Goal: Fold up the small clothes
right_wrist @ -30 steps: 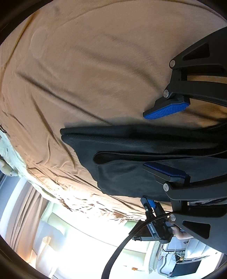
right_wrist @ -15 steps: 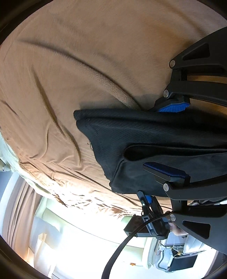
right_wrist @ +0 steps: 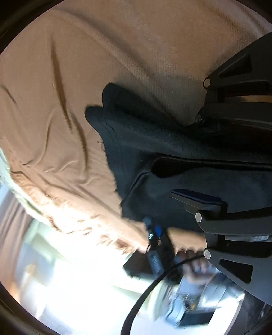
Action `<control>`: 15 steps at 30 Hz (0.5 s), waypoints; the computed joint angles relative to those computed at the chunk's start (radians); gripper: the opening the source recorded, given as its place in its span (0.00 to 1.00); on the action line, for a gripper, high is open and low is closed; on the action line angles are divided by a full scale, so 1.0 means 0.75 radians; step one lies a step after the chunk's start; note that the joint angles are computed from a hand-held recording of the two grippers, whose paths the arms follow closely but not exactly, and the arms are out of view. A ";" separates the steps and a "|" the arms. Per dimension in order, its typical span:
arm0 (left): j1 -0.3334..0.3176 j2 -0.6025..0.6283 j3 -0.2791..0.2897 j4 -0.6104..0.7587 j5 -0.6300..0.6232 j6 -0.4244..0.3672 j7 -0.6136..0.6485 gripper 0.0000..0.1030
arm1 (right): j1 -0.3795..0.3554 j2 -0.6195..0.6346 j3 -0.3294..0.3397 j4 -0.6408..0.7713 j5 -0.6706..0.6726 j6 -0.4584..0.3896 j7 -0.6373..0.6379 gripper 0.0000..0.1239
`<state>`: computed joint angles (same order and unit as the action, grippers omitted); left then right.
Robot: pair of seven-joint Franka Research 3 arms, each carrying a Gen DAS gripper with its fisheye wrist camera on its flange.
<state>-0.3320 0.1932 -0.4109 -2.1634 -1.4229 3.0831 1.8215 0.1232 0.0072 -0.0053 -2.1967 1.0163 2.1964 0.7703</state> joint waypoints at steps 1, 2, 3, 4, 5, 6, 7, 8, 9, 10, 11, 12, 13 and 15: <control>0.001 -0.002 -0.001 -0.002 -0.004 -0.002 0.000 0.29 | -0.001 0.006 -0.001 0.004 -0.001 -0.001 0.009 0.31; 0.000 -0.006 0.000 -0.005 0.000 -0.001 -0.004 0.29 | -0.001 0.007 0.000 0.007 -0.001 0.001 0.017 0.31; -0.002 -0.011 0.002 -0.011 0.009 -0.001 -0.011 0.29 | -0.002 -0.002 -0.001 0.002 -0.008 0.020 0.024 0.31; -0.005 -0.017 0.006 -0.019 0.033 0.000 -0.032 0.29 | -0.002 -0.007 -0.001 0.000 -0.018 0.038 0.031 0.31; -0.007 -0.020 0.008 -0.025 0.056 0.003 -0.053 0.29 | -0.004 -0.019 -0.004 -0.009 -0.033 0.066 0.039 0.31; -0.004 -0.022 0.007 -0.028 0.066 0.005 -0.062 0.29 | -0.006 -0.027 -0.007 -0.015 -0.040 0.081 0.050 0.31; -0.001 -0.019 0.005 -0.025 0.070 0.007 -0.067 0.29 | -0.007 -0.032 -0.009 -0.021 -0.040 0.092 0.060 0.31; 0.004 -0.016 0.001 -0.021 0.065 0.011 -0.064 0.29 | -0.008 -0.031 -0.012 -0.024 -0.035 0.098 0.064 0.31; 0.010 -0.013 -0.002 -0.019 0.060 0.012 -0.059 0.29 | -0.006 -0.026 -0.010 -0.019 -0.029 0.099 0.074 0.31; 0.013 -0.008 -0.003 -0.015 0.063 0.014 -0.059 0.29 | -0.008 -0.019 -0.013 -0.014 -0.027 0.090 0.072 0.31; 0.015 -0.001 -0.004 -0.009 0.070 0.017 -0.061 0.29 | -0.008 -0.017 -0.012 -0.013 -0.030 0.089 0.073 0.31; 0.017 0.005 -0.007 -0.004 0.081 0.021 -0.067 0.29 | -0.006 -0.014 -0.009 -0.010 -0.033 0.097 0.072 0.31; 0.020 0.014 -0.008 0.003 0.099 0.022 -0.079 0.29 | -0.001 -0.016 -0.003 -0.010 -0.035 0.108 0.069 0.31; 0.037 0.025 -0.023 0.015 0.097 0.022 -0.065 0.29 | 0.006 -0.011 0.002 -0.001 -0.033 0.110 0.060 0.33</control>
